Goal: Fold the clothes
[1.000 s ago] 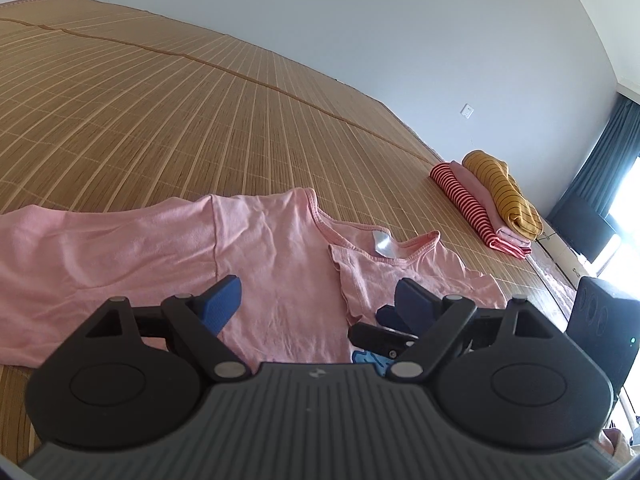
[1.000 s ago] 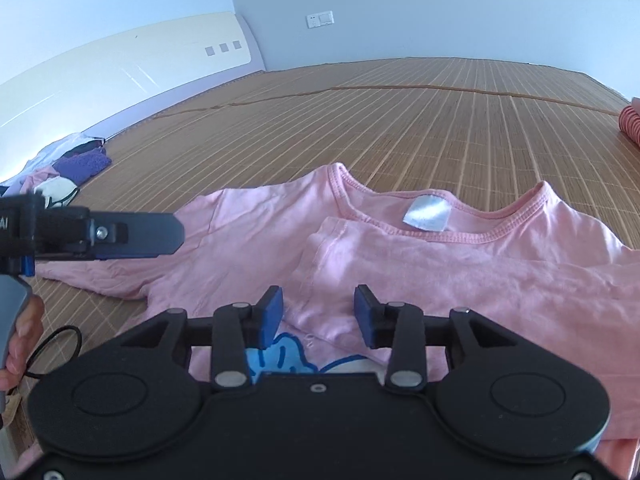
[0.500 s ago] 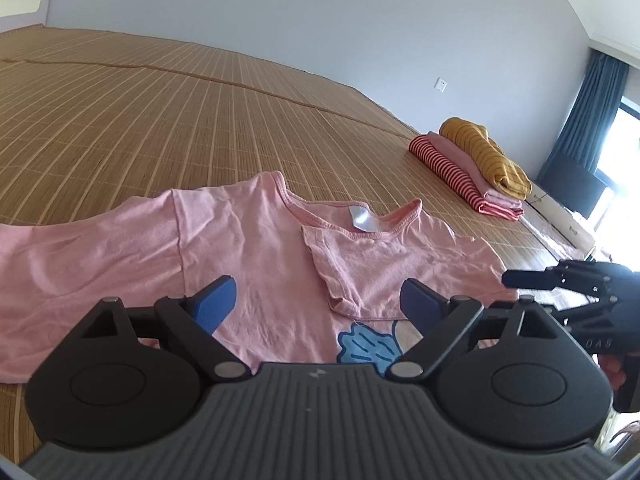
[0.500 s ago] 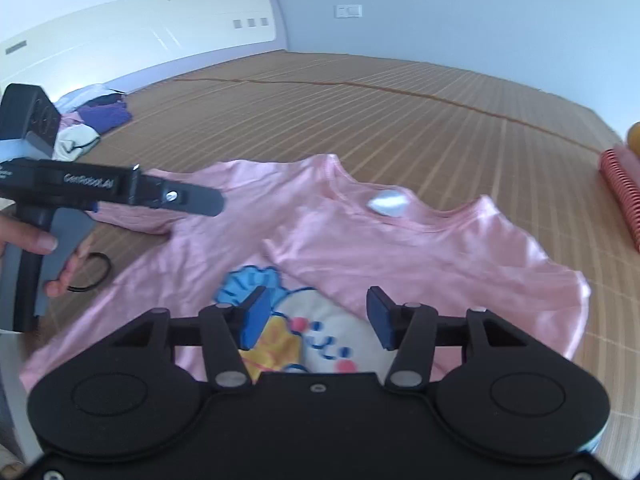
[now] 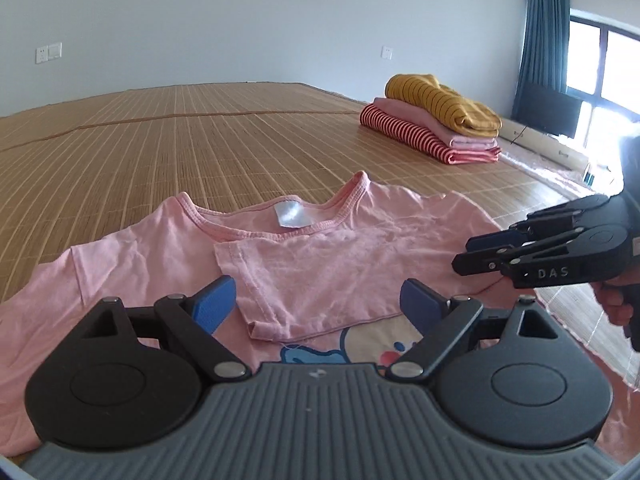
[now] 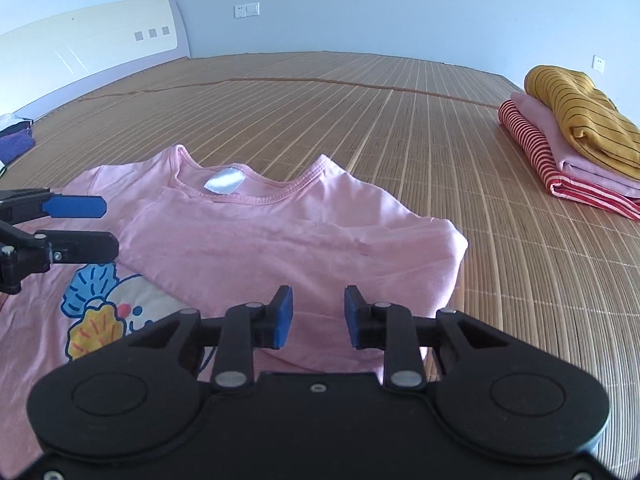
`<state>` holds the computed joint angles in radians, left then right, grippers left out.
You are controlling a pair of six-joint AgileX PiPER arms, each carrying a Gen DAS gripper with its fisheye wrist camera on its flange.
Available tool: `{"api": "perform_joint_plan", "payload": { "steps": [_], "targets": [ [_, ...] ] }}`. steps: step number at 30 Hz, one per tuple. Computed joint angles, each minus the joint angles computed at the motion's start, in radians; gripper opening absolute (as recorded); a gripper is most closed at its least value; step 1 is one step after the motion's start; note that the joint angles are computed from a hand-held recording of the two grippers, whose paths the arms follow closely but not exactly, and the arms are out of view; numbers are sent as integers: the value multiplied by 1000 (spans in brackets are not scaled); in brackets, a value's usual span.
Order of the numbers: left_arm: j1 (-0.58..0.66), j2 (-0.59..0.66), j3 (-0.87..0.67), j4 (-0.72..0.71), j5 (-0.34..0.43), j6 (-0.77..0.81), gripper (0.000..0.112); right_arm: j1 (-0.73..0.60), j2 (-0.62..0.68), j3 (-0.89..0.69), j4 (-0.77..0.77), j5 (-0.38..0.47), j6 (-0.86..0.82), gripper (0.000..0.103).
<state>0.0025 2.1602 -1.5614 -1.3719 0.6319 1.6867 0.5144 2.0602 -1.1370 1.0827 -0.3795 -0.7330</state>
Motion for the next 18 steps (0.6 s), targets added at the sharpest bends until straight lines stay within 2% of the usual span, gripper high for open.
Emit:
{"api": "perform_joint_plan", "payload": {
  "steps": [2, 4, 10, 13, 15, 18],
  "targets": [
    [-28, 6, -3, 86, -111, -52, 92, 9, 3, -7, 34, 8, -56, 35],
    [-31, 13, -8, 114, -163, -96, 93, 16, 5, -15, 76, 13, -114, 37],
    [-3, 13, -45, 272, -203, -318, 93, 18, 12, -26, 162, 22, -206, 43],
    [32, 10, -46, 166, -136, -295, 93, 20, 12, -25, 163, 18, -201, 44],
    [29, 10, -61, 162, -125, -330, 94, 31, 17, -32, 188, 2, -232, 44],
    [-24, 19, -73, 323, -256, -453, 94, 42, 25, -41, 218, -16, -271, 46]
  ]
}}
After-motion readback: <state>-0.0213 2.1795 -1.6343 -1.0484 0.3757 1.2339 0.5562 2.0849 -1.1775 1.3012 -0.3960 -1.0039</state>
